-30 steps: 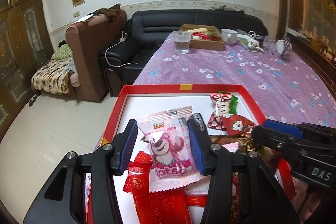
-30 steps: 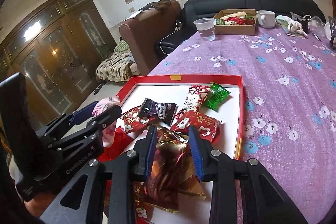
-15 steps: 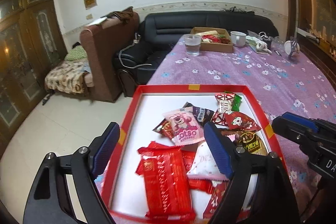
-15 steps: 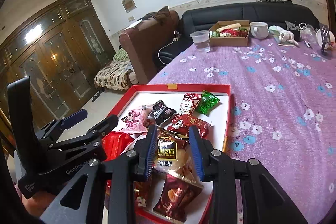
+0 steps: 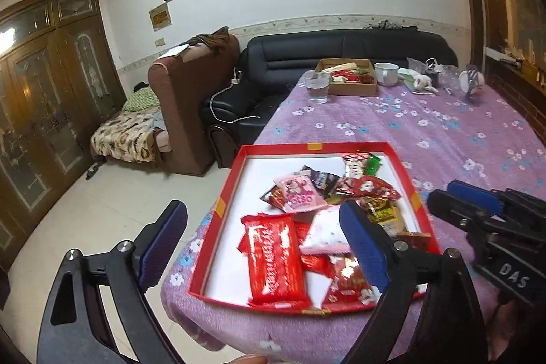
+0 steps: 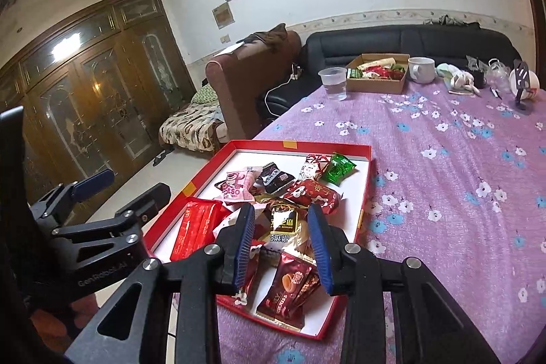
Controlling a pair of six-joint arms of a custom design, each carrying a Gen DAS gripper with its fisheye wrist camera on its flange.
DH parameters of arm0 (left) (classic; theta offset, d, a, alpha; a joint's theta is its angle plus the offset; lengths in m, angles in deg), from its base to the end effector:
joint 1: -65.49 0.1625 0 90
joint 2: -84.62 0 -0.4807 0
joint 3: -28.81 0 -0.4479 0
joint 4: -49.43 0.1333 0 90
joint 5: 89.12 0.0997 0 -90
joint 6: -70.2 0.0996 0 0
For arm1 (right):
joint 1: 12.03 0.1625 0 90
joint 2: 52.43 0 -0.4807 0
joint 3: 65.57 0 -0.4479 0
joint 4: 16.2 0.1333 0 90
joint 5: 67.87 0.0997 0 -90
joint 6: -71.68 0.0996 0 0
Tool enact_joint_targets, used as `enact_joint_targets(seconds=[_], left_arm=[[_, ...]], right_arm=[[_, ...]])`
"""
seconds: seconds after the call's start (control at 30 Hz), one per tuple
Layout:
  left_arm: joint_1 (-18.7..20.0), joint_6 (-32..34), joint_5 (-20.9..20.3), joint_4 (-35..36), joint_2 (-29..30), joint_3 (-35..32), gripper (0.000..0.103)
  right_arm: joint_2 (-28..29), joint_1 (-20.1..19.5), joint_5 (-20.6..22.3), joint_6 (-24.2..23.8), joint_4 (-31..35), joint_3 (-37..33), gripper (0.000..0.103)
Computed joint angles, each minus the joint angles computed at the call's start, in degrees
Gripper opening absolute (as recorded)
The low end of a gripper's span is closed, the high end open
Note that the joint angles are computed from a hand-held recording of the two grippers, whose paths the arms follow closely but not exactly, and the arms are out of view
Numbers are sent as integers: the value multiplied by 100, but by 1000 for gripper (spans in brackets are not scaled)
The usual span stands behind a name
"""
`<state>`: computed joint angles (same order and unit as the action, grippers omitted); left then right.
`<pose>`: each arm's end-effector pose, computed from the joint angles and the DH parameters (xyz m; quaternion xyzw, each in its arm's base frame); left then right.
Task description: Organize snacks
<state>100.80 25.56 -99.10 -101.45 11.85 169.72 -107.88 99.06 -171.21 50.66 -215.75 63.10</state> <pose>-0.1975 -0.4234 0.1762 0.1075 0.7579 -0.4577 0.4523 0.2971 -0.4638 0.1106 0.3053 -0.8937 0.3097 0.1102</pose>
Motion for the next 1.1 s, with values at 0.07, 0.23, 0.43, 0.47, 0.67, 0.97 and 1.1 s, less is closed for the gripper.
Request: enact_joint_targets(seconds=[0.07,0.23,0.43,0.47,0.67,0.97,1.1], left_arm=[[-48,-150,-82,149,-79,19,92],[-161,-390,-126,356,-181,77,91],[-178,-764,-138,780,-311,79,91],[-174,-851,-140,885,-343,74,91],[-148,-945,-125,999,-390,82,92],[-32,-604,-190,602,-278,59,92],[-12,-465,-210,428,-247,64,92]], right_arm=[[-23,6,27,-50,-49,55,36],[-28,47,-6,-173,-164,127,38],[-45,84,-37,-199,-203,158,38],[-42,96,-53,-210,-201,154,38],[-22,127,-70,-222,-157,135,38],[37,135,-82,-236,-64,72,38],[57,102,-67,-234,-45,55,38]])
